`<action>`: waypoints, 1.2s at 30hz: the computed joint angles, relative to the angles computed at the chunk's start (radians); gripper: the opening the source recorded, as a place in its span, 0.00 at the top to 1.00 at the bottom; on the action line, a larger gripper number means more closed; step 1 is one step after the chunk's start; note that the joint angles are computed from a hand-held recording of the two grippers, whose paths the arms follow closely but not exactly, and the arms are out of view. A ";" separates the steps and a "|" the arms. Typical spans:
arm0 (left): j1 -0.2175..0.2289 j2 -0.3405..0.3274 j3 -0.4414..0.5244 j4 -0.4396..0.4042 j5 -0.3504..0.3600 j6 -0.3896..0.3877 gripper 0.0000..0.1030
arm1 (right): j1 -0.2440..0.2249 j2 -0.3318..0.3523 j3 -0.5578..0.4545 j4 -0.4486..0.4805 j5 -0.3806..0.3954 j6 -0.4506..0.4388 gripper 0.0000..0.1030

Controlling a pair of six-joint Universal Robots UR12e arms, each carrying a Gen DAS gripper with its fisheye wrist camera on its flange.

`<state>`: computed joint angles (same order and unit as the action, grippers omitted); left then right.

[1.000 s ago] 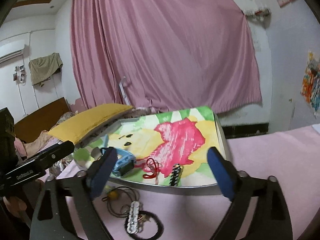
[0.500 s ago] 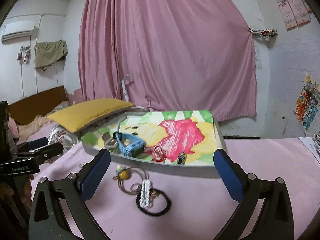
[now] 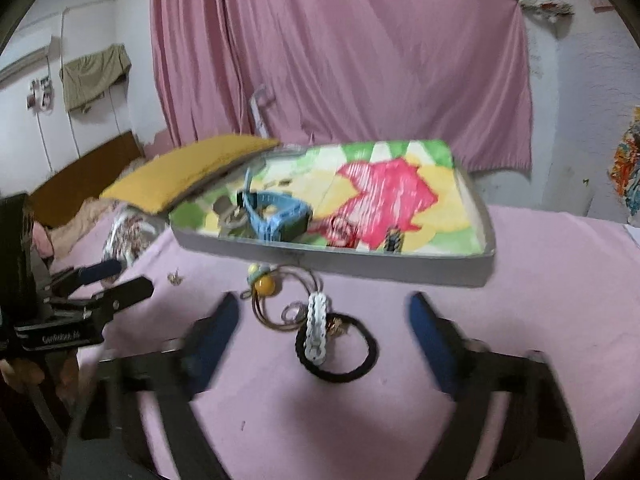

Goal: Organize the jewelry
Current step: 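Grasp the white beaded keychain with the right tool while the left tool grasps the gold earring, then lift the white keychain with the right tool while the left tool holds the earring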

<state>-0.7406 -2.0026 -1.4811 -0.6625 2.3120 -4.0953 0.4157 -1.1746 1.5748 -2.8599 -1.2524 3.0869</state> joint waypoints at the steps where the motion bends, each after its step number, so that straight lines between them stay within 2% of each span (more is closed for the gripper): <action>1: 0.004 0.001 -0.001 -0.004 -0.012 -0.002 0.13 | -0.001 0.003 -0.008 0.034 0.011 -0.002 0.49; 4: 0.019 0.005 -0.005 -0.007 -0.060 -0.009 0.25 | 0.003 0.011 -0.028 0.118 0.012 -0.020 0.66; 7: 0.031 0.007 -0.010 -0.006 -0.102 -0.014 0.33 | 0.004 0.014 -0.039 0.175 0.016 -0.028 0.74; 9: 0.039 0.008 -0.012 -0.010 -0.128 -0.020 0.37 | 0.006 0.015 -0.044 0.198 0.011 -0.033 0.75; 12: 0.051 0.009 -0.015 -0.007 -0.168 -0.028 0.41 | 0.009 0.017 -0.053 0.232 0.010 -0.038 0.82; 15: 0.058 0.007 -0.012 -0.016 -0.184 -0.040 0.44 | 0.013 0.024 -0.066 0.263 0.013 -0.042 0.83; 23: 0.068 -0.002 0.024 -0.104 -0.199 -0.039 0.63 | 0.018 0.030 -0.076 0.266 0.018 -0.046 0.84; 26: 0.068 -0.004 0.034 -0.137 -0.193 -0.043 0.75 | 0.015 0.030 -0.075 0.265 0.028 -0.040 0.85; 28: 0.068 -0.005 0.039 -0.157 -0.188 -0.048 0.87 | 0.012 0.032 -0.076 0.266 0.039 -0.034 0.85; 36: 0.063 -0.003 0.031 -0.119 -0.207 -0.027 0.88 | 0.003 0.024 -0.057 0.236 0.074 -0.028 0.87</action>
<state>-0.6775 -2.0059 -1.4501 -0.7815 2.1053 -4.1222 0.4189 -1.1509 1.5178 -2.6244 -1.1786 3.0586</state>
